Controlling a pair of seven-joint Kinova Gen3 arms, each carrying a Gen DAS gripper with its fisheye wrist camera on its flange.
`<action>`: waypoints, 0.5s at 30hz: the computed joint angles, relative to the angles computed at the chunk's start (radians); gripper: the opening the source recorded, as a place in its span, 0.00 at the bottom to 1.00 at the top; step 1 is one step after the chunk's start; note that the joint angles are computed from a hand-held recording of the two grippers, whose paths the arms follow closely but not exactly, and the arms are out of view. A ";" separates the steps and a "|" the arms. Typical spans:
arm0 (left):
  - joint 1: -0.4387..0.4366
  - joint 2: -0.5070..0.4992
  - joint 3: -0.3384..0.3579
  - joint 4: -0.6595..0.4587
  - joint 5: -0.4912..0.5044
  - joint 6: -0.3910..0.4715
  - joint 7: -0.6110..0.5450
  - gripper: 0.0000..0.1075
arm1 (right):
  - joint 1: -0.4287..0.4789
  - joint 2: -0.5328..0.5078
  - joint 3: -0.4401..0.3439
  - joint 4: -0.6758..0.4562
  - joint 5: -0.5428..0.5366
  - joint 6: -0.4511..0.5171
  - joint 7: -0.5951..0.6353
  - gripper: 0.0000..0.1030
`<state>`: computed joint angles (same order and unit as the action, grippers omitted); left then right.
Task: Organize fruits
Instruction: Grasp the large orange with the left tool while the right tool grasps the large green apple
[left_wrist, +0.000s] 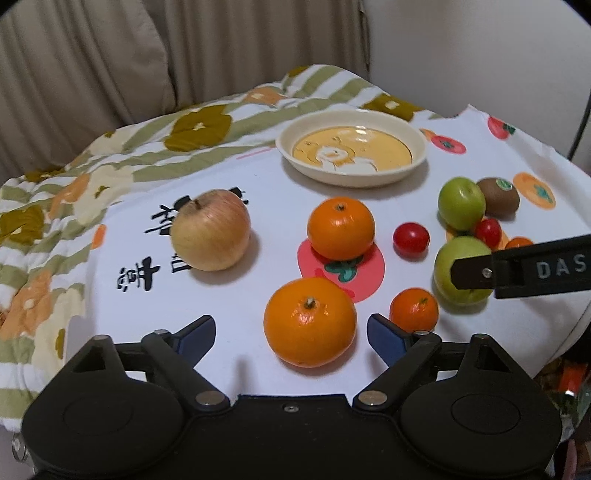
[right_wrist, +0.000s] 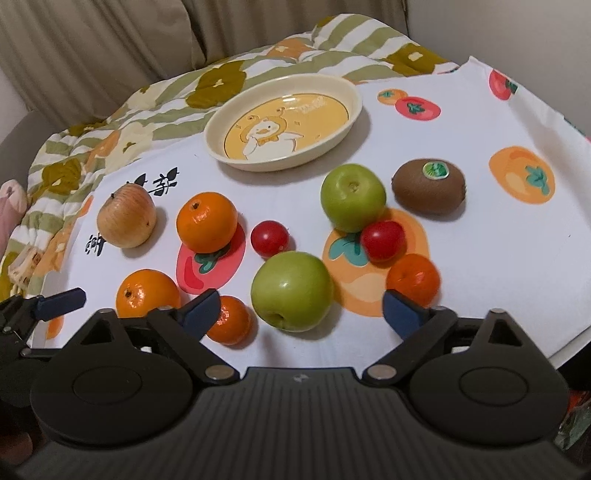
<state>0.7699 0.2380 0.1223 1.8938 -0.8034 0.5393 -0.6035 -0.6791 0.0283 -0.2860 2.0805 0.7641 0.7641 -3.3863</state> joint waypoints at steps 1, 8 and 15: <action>-0.011 0.003 0.003 0.002 0.008 -0.011 -0.018 0.82 | 0.000 0.011 0.001 -0.005 0.003 -0.001 -0.014 1.00; -0.038 0.023 -0.008 0.003 0.062 -0.077 -0.114 0.75 | -0.028 0.058 0.024 -0.016 0.045 0.013 -0.099 0.92; -0.041 0.042 -0.031 -0.004 0.146 -0.115 -0.203 0.63 | -0.034 0.076 0.049 -0.020 0.039 -0.005 -0.108 0.83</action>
